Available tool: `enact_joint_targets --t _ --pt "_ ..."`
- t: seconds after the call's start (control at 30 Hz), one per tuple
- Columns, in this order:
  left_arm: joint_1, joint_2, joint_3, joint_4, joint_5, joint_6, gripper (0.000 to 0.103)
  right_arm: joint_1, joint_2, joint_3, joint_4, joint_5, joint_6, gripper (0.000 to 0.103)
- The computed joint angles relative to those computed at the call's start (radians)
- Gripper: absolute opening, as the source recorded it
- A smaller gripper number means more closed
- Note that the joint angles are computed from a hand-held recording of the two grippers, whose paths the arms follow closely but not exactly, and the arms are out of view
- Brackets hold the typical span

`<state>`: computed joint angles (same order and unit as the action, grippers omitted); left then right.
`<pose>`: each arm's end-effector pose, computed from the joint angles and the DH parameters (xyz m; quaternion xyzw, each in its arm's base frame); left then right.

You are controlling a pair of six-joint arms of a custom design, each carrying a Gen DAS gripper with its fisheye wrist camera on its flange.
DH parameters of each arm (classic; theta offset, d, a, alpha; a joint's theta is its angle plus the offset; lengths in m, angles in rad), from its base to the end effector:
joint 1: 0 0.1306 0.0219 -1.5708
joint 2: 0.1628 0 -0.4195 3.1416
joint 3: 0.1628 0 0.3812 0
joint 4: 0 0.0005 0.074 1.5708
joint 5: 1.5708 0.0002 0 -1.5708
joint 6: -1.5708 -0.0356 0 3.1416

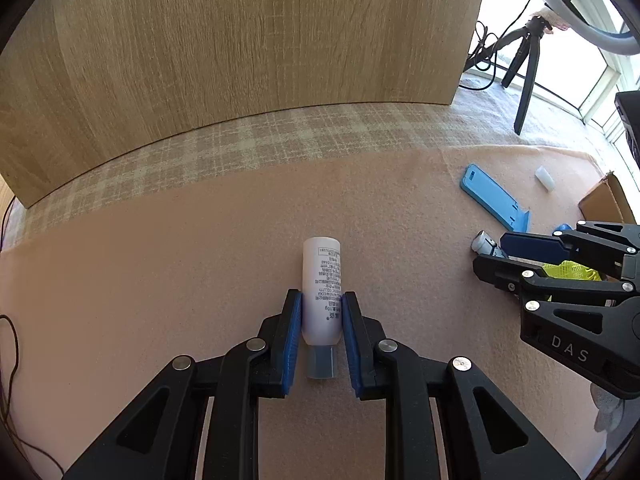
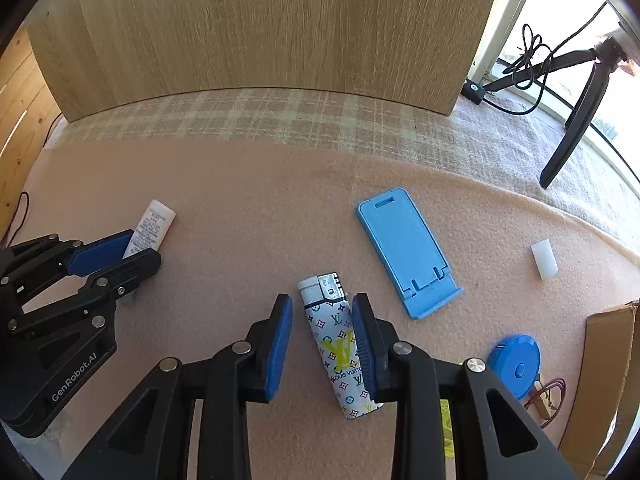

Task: Organize objects
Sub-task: 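Grasp the patterned lighter with the right gripper while the left gripper holds the tube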

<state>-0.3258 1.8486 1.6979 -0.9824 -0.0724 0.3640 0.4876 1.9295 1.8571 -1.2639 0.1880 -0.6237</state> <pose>0.5918 -0.1977 0.3535 -0.0265 0.9752 -0.0401 0.2161 0.5654 0.2917 0.3607 0.0782 0.9857 -0.0178 0.1481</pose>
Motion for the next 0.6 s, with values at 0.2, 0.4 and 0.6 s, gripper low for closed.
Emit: enact_joint_targets --t 0.2,0.4,0.6 --pt "0.0 -0.021 -0.034 0.017 0.003 0.012 0.022 -0.008 0.008 0.004 -0.027 -0.04 0.007 0.028" --pt "-0.008 -0.067 -0.104 0.048 0.013 0.039 0.021 0.011 -0.023 -0.044 0.007 -0.082 0.009 0.023" --pt "-0.042 -0.124 -0.181 0.07 0.009 0.075 0.021 0.04 -0.078 -0.131 0.073 -0.116 0.003 0.022"
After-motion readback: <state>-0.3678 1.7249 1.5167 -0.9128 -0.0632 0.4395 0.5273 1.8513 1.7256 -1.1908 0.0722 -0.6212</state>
